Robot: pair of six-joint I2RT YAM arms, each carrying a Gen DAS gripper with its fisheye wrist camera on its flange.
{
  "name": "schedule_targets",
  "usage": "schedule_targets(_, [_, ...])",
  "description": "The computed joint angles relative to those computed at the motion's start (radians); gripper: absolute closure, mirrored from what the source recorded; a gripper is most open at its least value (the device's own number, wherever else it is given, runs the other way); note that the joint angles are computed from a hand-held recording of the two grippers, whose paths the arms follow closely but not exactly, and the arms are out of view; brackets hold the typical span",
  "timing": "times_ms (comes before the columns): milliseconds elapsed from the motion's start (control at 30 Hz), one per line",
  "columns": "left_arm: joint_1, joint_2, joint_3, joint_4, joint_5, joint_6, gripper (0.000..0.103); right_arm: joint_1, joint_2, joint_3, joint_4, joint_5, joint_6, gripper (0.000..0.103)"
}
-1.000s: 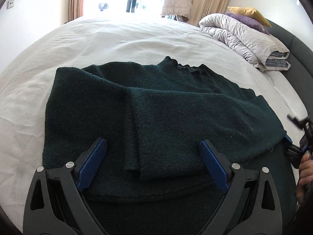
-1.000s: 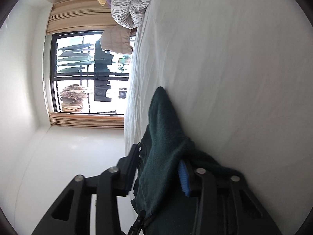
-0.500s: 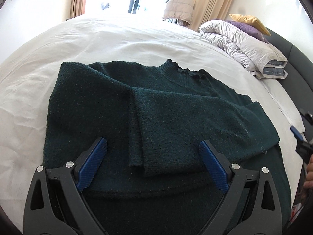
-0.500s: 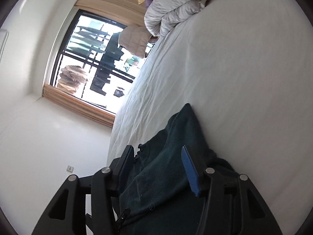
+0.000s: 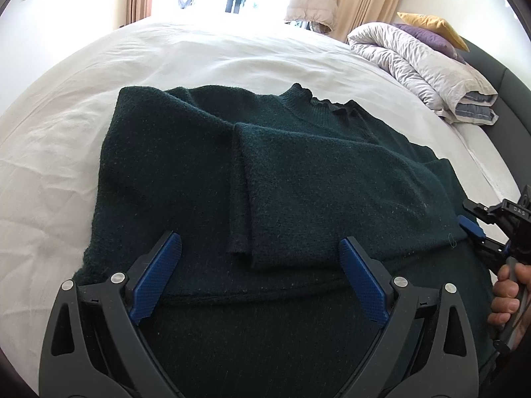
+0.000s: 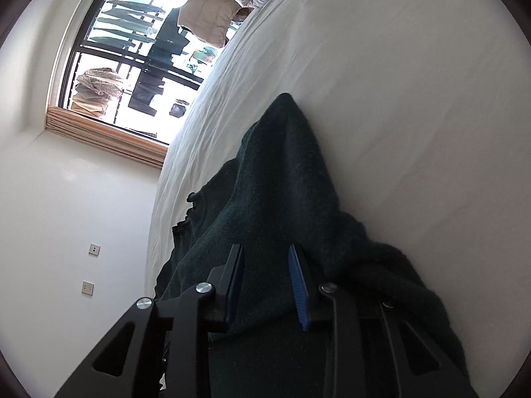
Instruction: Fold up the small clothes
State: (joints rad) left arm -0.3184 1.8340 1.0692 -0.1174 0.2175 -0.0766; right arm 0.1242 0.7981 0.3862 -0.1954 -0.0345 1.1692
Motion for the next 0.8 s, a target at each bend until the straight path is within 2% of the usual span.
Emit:
schedule_targets(33, [0.001,-0.002,-0.001,-0.002,0.0,0.002,0.006,0.027,-0.019,0.022,-0.059,0.031,0.018,0.066])
schedule_targets(67, [0.002,-0.003,-0.003,-0.003,-0.001,0.001,0.006,0.093,-0.031,0.049,-0.1,0.096,0.044,0.053])
schedule_targets(133, [0.004,-0.008,-0.009,0.002,0.002,0.002,0.006,0.205,0.009,0.119,-0.123,0.173,0.047,0.05])
schedule_targets(167, [0.009,-0.012,-0.016,0.008,0.011,0.002,0.006,0.24,0.043,0.153,-0.111,0.168,0.028,0.05])
schedule_targets(233, [0.036,-0.035,-0.053,0.051,0.067,-0.013,0.006,0.293,0.156,0.216,-0.038,0.112,0.011,0.05])
schedule_targets(333, [0.159,-0.087,-0.186,0.243,0.306,-0.123,0.006,0.331,0.352,0.247,0.221,-0.066,0.066,0.05])
schedule_targets(400, [0.238,-0.102,-0.267,0.382,0.42,-0.215,0.006,0.361,0.473,0.263,0.35,-0.11,0.136,0.05])
schedule_targets(500, [0.291,-0.075,-0.296,0.467,0.479,-0.287,0.006,0.389,0.62,0.24,0.581,-0.163,0.276,0.05])
schedule_targets(633, [0.283,-0.081,-0.314,0.491,0.461,-0.276,0.006,0.408,0.724,0.285,0.651,-0.167,0.315,0.05])
schedule_targets(733, [0.298,-0.079,-0.327,0.52,0.487,-0.294,0.006,0.391,0.786,0.302,0.7,-0.192,0.346,0.05])
schedule_targets(800, [0.302,-0.079,-0.33,0.524,0.491,-0.293,0.006,0.39,0.827,0.315,0.727,-0.197,0.371,0.053])
